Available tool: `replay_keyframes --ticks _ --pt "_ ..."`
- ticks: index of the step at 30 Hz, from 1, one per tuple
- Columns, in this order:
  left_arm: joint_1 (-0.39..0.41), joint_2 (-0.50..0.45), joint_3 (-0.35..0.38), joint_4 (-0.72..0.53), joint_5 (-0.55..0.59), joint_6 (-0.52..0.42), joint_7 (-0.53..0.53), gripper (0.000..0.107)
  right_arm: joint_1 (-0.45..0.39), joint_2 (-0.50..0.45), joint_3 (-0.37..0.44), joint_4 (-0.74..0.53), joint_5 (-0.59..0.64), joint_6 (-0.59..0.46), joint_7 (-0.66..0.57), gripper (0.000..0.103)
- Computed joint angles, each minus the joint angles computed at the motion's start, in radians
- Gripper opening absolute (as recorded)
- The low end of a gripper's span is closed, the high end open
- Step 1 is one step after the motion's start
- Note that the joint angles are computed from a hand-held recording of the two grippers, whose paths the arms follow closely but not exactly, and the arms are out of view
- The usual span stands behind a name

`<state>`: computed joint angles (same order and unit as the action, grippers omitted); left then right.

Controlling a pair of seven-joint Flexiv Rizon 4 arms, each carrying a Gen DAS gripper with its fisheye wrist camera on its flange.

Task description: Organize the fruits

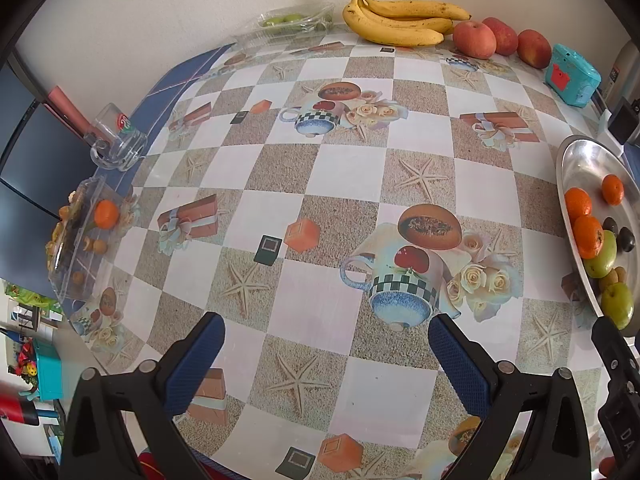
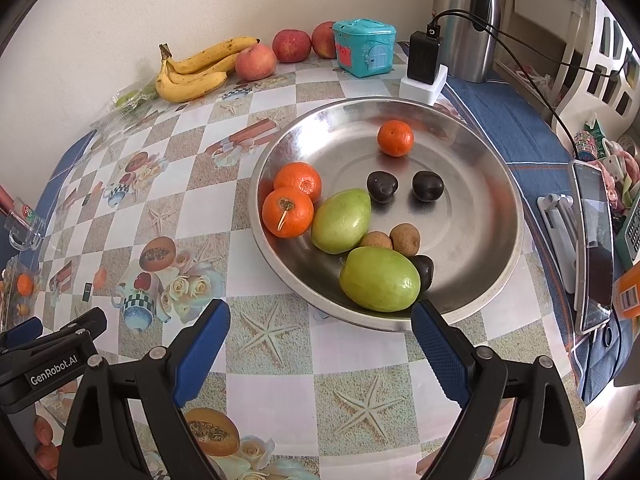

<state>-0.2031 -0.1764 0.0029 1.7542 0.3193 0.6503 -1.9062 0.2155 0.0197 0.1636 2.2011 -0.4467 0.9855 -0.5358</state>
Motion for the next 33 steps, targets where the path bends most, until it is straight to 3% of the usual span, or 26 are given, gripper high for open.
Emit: replay_keyframes --ticks 33 --pt "0.001 -0.002 0.001 -0.002 0.003 -0.014 -0.004 0.103 0.001 0.000 0.001 0.002 0.009 -0.004 -0.001 0.092"
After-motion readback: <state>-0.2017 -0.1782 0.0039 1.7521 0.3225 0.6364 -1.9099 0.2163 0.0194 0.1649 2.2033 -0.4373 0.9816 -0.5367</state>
